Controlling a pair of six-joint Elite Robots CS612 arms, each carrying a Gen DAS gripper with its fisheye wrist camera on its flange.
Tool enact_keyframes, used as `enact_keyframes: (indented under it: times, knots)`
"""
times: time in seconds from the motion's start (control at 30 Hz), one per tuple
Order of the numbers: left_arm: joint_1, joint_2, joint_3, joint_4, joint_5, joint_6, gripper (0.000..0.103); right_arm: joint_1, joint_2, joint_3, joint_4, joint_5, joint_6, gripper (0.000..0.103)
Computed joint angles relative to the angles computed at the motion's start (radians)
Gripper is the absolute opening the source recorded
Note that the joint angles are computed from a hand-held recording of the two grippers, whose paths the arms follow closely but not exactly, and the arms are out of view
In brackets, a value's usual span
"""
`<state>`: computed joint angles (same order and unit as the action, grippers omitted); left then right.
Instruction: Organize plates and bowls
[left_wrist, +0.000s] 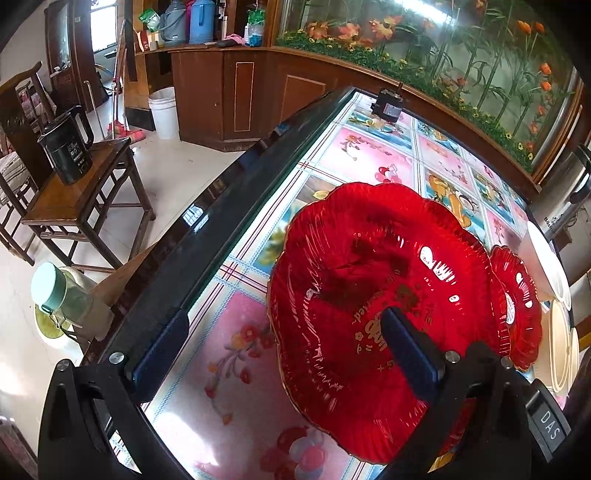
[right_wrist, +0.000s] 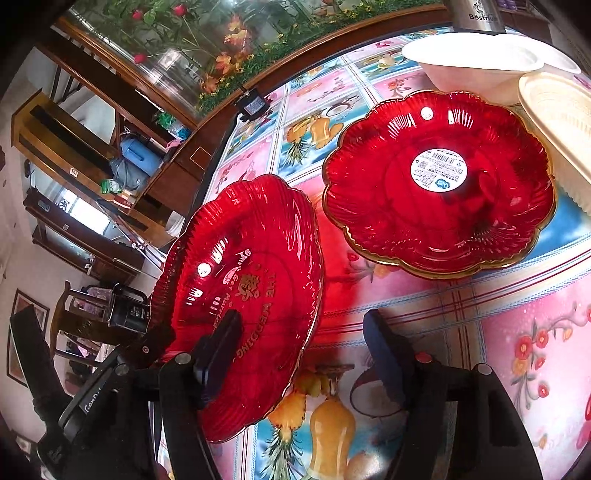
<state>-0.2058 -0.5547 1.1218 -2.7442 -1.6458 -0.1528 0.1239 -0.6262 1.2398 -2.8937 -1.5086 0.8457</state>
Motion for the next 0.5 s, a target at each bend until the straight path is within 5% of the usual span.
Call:
enact_keyframes:
  times: [0.2, 0.3, 0.37, 0.5]
  knots:
    - [0.003, 0.024, -0.049, 0.096, -0.044, 0.009, 0.101, 0.003, 0.005, -0.02, 0.034, -0.009, -0.012, 0.066]
    - [-0.001, 0.029, -0.059, 0.125, -0.033, 0.026, 0.092, 0.004, 0.009, -0.038, 0.083, -0.011, -0.022, 0.037]
    - [-0.002, 0.026, -0.054, 0.123, -0.03, 0.031, 0.08, 0.003, 0.011, -0.045, 0.111, -0.004, -0.018, 0.013]
    - [-0.002, 0.02, -0.047, 0.12, -0.036, 0.044, 0.029, -0.001, 0.009, -0.037, 0.1, 0.011, -0.005, 0.013]
